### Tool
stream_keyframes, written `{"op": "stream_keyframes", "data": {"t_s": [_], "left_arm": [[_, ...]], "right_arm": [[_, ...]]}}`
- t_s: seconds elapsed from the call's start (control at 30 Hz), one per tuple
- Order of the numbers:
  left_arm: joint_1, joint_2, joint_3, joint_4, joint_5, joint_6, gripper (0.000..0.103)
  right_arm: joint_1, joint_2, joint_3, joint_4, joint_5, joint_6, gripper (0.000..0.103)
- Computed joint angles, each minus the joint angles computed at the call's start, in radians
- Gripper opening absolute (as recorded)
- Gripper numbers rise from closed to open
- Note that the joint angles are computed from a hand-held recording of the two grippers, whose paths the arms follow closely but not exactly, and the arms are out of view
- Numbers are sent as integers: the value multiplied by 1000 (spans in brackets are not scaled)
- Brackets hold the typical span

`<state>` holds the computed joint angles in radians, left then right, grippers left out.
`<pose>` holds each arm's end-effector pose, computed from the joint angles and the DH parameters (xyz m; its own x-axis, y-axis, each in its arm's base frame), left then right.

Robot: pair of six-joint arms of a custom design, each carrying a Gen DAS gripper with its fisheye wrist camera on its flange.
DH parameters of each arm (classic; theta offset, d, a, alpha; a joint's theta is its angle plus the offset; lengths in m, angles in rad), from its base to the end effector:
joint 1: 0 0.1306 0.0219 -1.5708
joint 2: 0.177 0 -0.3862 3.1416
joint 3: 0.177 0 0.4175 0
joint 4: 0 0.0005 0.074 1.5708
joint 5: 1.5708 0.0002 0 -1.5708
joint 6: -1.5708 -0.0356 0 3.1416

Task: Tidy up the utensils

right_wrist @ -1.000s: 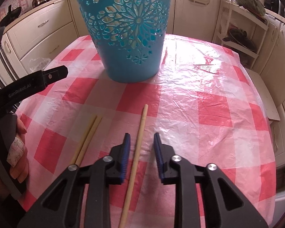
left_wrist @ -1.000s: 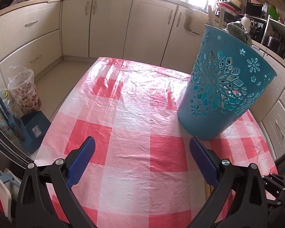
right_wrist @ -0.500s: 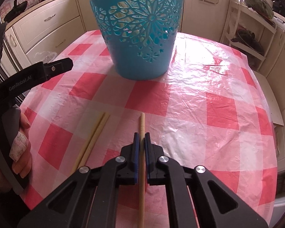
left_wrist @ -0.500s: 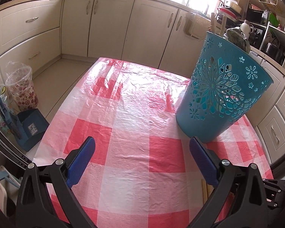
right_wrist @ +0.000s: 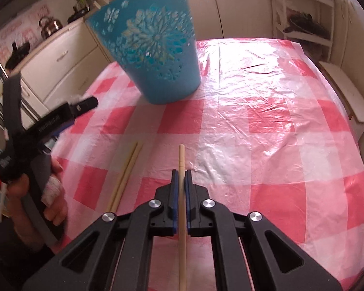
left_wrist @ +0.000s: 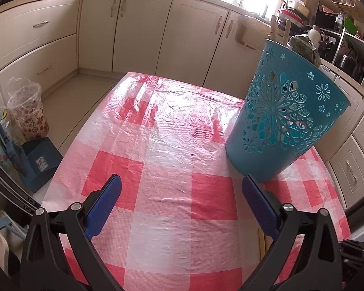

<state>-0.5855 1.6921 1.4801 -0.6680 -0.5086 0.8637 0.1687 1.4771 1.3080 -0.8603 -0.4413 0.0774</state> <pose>0.5180 -0.3233 0.3308 -0.5877 -0.4071 -0.6992 -0.3428 0.9081 -0.2406 0.5103 0.1018 0.3541 -0.8138 -0.2095 -0.5421 -0.4330 0.8407 0.3251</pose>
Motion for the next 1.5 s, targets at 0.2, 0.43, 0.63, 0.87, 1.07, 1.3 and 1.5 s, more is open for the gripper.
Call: {"op": "stream_keyframes", "data": {"t_s": [0.2,0.43,0.63,0.87,1.07,1.3,1.5], "left_arm": [[-1,5,6,-11,-5,3,95],[-3,5,6,-10,-11,0,95],[-5,-6,-8,8,-20,4,95],[-6,-16,-21,28,-25,0,95],[-6,-14,-19,32,-22,-7,95],[-6,-11,-15,23,-24,-3,95],[-6,-8,-10,14,-27,3,95]], "right_arm": [[-50,-51,52,139,-220,-175,6],[14,-14,200,434,-190,-372,6],[76,126,380,581,-17,-461,6],[105,243,486,515,116,-392,6],[114,244,468,456,118,-294,6],[116,210,436,378,97,-179,26],[70,25,230,507,89,-213,30]]}}
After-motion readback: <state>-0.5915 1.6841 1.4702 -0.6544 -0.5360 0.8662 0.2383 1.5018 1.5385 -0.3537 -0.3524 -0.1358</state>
